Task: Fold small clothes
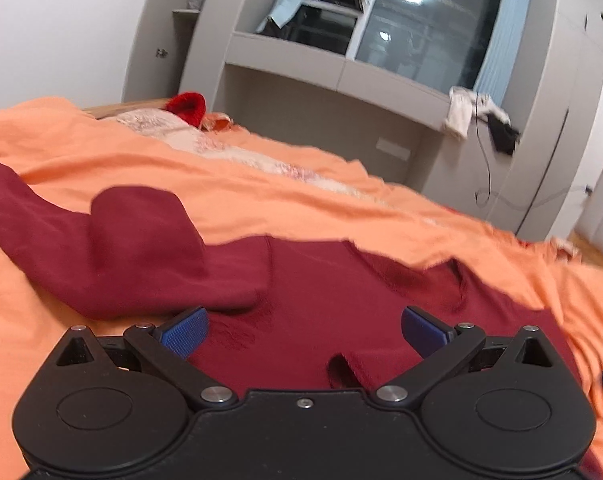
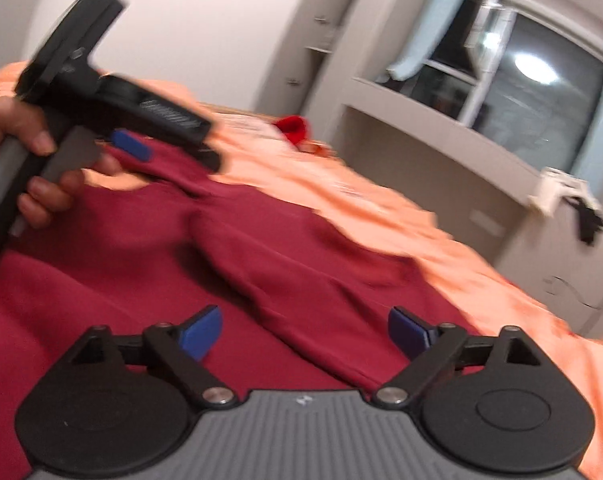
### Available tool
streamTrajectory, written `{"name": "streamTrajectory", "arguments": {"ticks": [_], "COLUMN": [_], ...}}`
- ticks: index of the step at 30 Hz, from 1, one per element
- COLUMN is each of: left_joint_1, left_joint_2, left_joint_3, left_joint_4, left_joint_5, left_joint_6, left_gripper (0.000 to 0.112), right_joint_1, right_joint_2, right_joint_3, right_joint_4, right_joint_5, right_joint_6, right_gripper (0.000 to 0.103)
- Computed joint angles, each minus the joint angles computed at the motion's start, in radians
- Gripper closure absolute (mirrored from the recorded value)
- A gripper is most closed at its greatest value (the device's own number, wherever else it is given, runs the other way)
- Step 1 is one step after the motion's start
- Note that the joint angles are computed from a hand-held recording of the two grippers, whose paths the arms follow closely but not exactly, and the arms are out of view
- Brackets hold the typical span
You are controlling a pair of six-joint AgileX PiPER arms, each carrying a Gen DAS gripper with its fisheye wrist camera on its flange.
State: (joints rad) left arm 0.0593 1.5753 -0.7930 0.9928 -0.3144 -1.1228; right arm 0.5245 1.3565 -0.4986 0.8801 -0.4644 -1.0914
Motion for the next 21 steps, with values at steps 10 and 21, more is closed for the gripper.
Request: {"name": "streamTrajectory", "arguments": {"ticks": [10,21], "left_joint_1": [0.008,0.002], "left_joint_2": [0.095,0.209], "left_joint_3": [-0.075,-0.206], "left_joint_4": [0.315,0.584], "left_joint_5": [-0.059,-0.151], "left_joint_6": [-0.314,-0.593], "left_gripper": [0.012,0.075], "right_joint_1": [-0.286,-0.323], "right_joint_2": [0.015,0.258], "right_joint_3": [0.088,0.068], "right_joint_4": [-0.001,-0.163], "right_joint_5": [-0.110,-0.254], "right_joint_6": [0.072,0.087], "right_gripper": [0.028,0.046]}}
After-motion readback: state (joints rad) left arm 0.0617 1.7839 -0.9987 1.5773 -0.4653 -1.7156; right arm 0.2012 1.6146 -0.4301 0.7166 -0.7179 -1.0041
